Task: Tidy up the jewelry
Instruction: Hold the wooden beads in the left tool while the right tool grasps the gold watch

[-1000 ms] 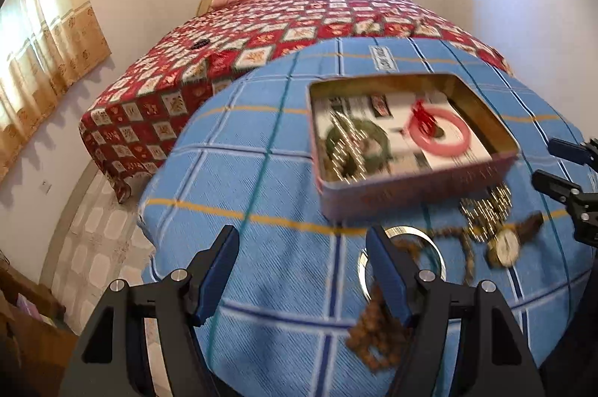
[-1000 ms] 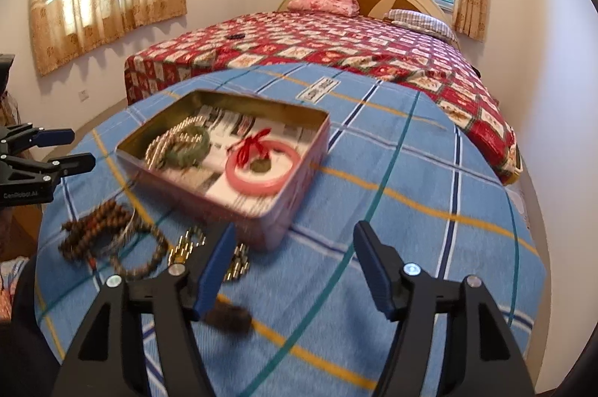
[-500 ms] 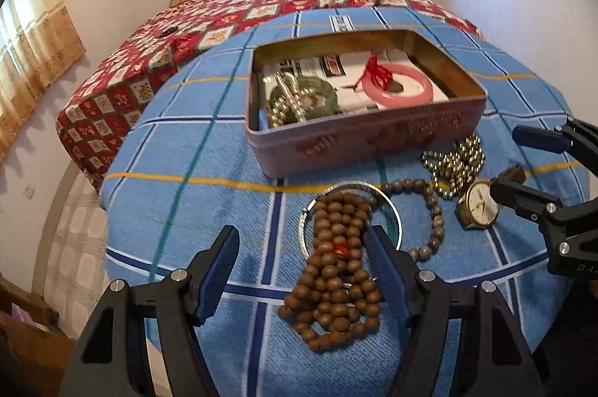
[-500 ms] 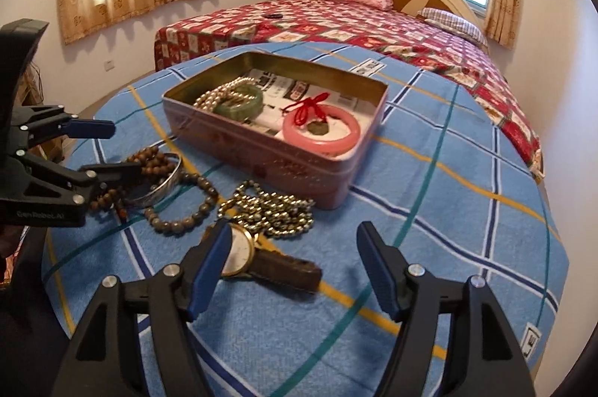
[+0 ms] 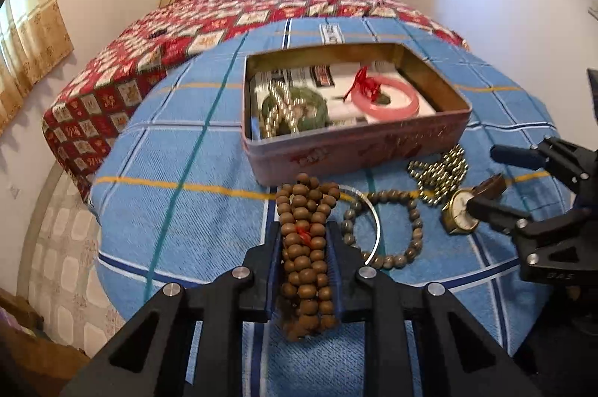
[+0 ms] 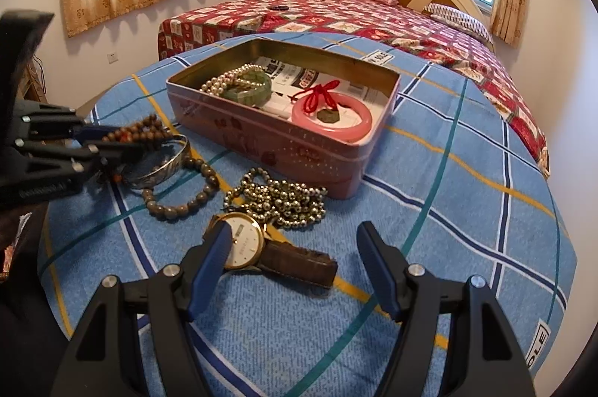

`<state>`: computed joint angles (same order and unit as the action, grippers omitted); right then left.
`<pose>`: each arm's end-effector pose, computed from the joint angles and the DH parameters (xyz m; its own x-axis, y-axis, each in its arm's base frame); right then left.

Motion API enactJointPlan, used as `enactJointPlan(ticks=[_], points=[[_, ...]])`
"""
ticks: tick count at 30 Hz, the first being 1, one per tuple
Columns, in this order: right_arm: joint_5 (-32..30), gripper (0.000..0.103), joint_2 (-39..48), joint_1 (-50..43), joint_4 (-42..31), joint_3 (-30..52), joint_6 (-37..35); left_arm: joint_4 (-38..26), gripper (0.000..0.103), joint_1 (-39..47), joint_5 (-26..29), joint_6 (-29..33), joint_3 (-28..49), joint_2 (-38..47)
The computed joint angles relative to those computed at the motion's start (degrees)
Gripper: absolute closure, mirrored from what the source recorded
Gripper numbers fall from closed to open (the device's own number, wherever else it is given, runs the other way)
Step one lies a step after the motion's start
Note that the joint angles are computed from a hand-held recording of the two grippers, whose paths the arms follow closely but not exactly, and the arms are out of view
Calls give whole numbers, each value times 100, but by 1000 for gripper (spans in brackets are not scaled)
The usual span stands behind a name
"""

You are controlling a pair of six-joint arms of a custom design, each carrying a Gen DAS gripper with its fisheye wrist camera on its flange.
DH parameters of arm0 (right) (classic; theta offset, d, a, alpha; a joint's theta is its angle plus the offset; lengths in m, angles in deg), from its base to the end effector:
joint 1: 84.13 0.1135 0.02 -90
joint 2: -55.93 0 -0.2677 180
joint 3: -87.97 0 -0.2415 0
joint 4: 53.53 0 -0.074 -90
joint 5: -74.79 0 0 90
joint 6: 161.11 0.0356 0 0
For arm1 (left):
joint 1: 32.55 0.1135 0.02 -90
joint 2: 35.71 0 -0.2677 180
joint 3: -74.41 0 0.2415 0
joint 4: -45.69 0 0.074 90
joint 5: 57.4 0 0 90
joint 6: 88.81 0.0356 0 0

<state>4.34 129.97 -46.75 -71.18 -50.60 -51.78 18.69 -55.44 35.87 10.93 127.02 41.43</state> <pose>0.1809 0.1232 0.1580 -0.7097 -0.1497 -0.6884 -0.1772 0.9837 -0.0312 0.2279 -0.0984 0.1885 -0.6397 0.4534 -0.6207 0.5370 0.8414 0.0612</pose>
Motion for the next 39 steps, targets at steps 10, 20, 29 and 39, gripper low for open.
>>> enactJointPlan(ticks=[10,20,29,39], points=[[-21,31,107,170,60,60,-92,195,81,355,-392,61,210,-49],[-125,29,487,109,-193,288,-87,533,81,654,-340,18,254,606],[-129,32,97,-466,-664,179,337,592,81,783,-304,-4,296,810],[-344,40,38,-506,-720,215,194,593,80,809,-233,44,304,904]])
